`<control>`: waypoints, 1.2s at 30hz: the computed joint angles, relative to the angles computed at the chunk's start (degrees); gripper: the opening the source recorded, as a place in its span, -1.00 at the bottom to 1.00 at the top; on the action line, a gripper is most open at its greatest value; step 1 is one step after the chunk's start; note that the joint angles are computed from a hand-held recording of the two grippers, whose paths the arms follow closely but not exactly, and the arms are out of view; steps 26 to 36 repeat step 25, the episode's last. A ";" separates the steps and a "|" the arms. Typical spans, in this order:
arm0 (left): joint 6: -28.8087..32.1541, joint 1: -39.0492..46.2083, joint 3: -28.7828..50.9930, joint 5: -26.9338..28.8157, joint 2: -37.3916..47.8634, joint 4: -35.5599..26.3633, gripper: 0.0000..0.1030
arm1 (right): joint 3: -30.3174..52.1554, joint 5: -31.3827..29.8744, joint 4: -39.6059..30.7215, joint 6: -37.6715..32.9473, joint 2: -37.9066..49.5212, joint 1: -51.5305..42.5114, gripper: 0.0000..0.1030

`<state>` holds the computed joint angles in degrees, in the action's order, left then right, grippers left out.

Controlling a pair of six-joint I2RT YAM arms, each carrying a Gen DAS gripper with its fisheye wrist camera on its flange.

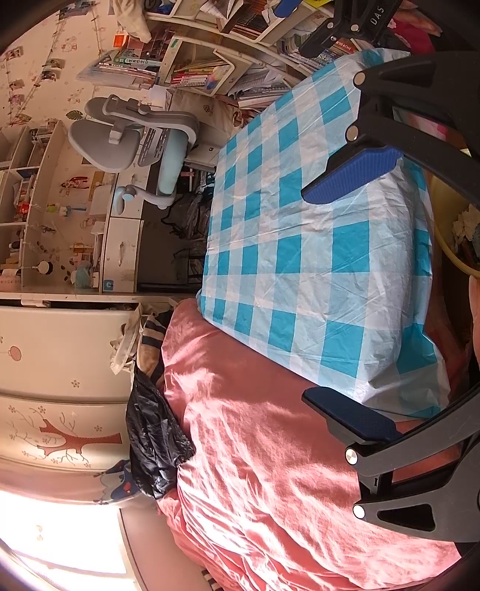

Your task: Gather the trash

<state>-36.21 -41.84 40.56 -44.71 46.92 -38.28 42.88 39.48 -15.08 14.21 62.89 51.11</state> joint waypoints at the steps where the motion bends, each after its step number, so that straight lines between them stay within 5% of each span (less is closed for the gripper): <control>1: -0.07 -0.07 -0.06 0.00 -0.05 -0.02 0.86 | 0.03 -0.01 -0.02 0.00 0.01 0.00 0.85; 19: 2.28 8.34 -0.89 9.18 2.22 2.25 0.86 | -1.04 0.29 -0.13 0.62 -0.31 0.62 0.85; 36: 1.13 6.14 -1.52 6.56 2.62 1.60 0.86 | -0.63 0.00 -0.18 0.41 -0.09 0.31 0.85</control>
